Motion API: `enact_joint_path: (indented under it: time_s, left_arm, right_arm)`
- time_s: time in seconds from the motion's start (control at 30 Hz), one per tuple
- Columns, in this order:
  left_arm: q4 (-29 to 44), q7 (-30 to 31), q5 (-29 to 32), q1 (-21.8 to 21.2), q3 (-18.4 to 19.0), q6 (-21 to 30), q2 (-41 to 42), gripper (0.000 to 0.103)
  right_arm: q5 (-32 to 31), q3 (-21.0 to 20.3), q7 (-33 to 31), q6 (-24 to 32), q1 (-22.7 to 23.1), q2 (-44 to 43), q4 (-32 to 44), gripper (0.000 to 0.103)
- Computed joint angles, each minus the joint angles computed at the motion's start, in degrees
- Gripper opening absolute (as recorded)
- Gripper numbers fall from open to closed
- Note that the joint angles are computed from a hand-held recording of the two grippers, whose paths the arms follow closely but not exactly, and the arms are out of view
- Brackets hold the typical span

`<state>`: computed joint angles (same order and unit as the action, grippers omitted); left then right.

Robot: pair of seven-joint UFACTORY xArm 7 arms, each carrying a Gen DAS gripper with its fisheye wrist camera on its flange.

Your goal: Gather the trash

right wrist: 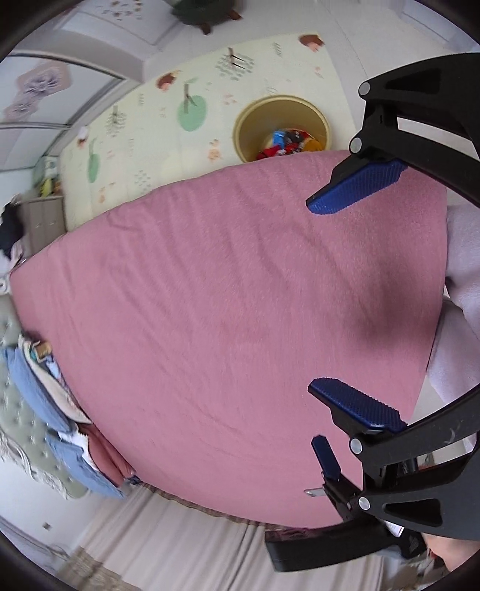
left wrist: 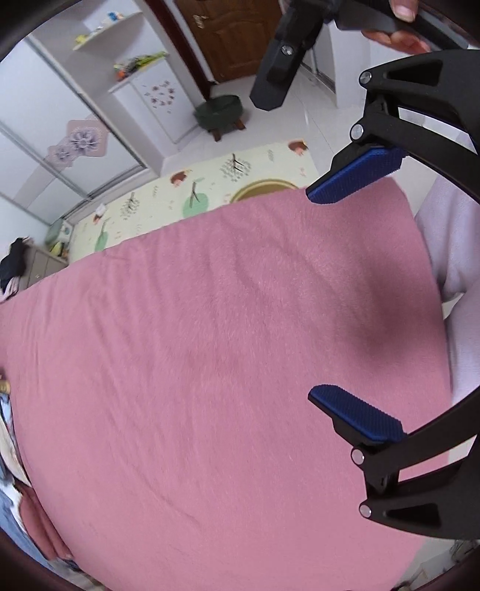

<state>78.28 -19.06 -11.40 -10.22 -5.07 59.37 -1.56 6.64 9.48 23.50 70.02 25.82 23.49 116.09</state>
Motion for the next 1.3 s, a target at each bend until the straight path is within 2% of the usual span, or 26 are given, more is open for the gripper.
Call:
enact_joint_path:
  time_s: [0.13,0.27,0.33,0.4,0.47,0.6,0.73,0.9,1.03,1.2,1.3]
  left_arm:
    - [-0.1,-2.6,3.5,1.2,0.7,0.1,-5.2,0.098]
    - [1.8,-7.5,10.8,2.6,0.1,1.6,-8.9,0.099]
    - [3.8,-10.4,16.1,3.4,-1.0,4.4,-9.7,0.099]
    - [6.7,-13.7,24.5,4.0,-3.0,8.6,-9.7,0.099]
    - [7.5,-14.7,28.2,3.9,-3.5,9.6,-10.6,0.099]
    - [6.1,-14.3,24.6,4.2,-1.5,8.0,-13.5,0.099]
    - [5.9,-15.2,23.6,5.1,-1.5,7.8,-14.6,0.099]
    - [5.4,-16.6,25.6,5.8,-2.5,8.0,-14.9,0.099]
    - [5.4,-17.4,24.9,6.0,-2.3,7.4,-14.9,0.099]
    - [3.7,-17.1,23.8,5.8,-2.1,4.3,-16.4,0.099]
    - [3.5,-17.3,23.8,6.0,-2.4,3.6,-16.6,0.099]
  right_arm:
    - [-1.3,0.3,1.0,2.9,2.2,1.9,7.1,0.088]
    - [-2.1,0.2,1.5,3.3,4.4,3.2,12.5,0.091]
    - [-3.3,-0.1,2.0,4.0,5.9,4.5,16.3,0.091]
    - [-4.4,-0.5,2.0,4.1,7.4,5.7,19.7,0.091]
    - [-4.5,-0.7,1.8,3.0,8.1,5.8,20.4,0.093]
    - [-5.0,-0.9,1.0,1.4,9.6,6.4,22.0,0.093]
    - [-5.3,-1.2,1.0,1.6,10.7,7.3,24.0,0.093]
    - [-4.0,-0.5,3.3,-4.3,10.3,1.9,14.4,0.093]
    - [-6.0,-0.2,3.4,-6.5,10.7,0.8,12.9,0.093]
    - [-4.3,0.8,3.2,-11.8,8.9,-2.2,7.4,0.094]
    - [-3.8,1.1,3.4,-12.0,8.3,-2.7,6.2,0.094]
